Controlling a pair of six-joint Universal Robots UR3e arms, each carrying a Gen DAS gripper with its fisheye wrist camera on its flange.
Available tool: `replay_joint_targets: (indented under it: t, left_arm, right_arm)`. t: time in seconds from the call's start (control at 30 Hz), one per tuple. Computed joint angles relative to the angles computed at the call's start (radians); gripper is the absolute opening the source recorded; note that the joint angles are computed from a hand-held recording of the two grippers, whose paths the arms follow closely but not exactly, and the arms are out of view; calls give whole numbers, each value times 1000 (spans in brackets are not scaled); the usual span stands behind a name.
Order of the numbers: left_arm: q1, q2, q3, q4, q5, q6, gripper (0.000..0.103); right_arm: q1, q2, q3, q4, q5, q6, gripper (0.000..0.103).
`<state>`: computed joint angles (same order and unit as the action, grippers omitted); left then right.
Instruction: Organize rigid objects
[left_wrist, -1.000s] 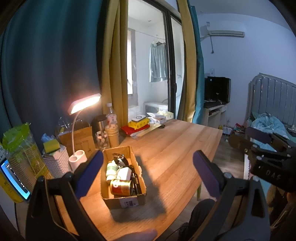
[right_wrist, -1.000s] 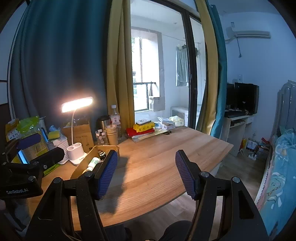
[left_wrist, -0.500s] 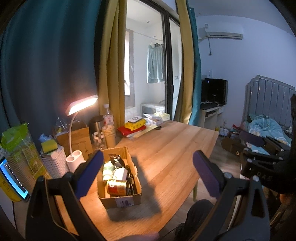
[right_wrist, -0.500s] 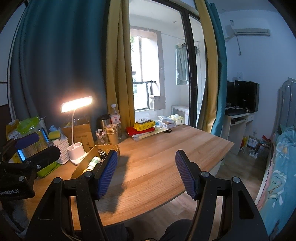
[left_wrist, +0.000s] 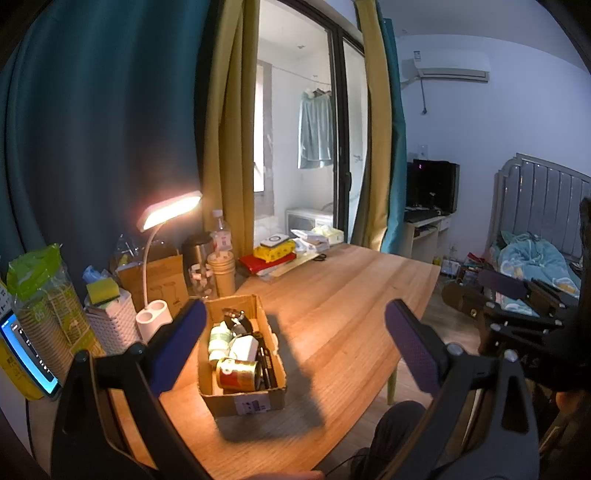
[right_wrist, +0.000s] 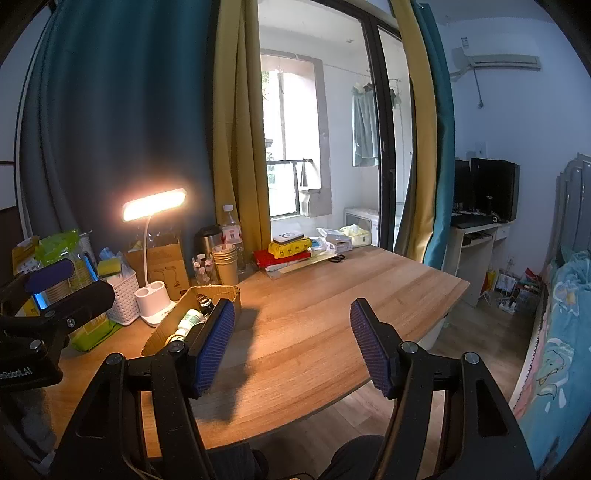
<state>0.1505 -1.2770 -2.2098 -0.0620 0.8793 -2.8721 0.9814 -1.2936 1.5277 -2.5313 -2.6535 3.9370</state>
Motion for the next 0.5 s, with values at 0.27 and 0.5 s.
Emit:
replay_joint_targets:
  t: [0.27, 0.5]
  left_arm:
    - [-7, 2, -3, 2, 8, -2, 98]
    - [-6, 4, -7, 2, 8, -2, 98]
  right_arm:
    - [0, 5, -1, -2, 6, 0, 68]
    - [8, 4, 2, -2, 6, -3, 68]
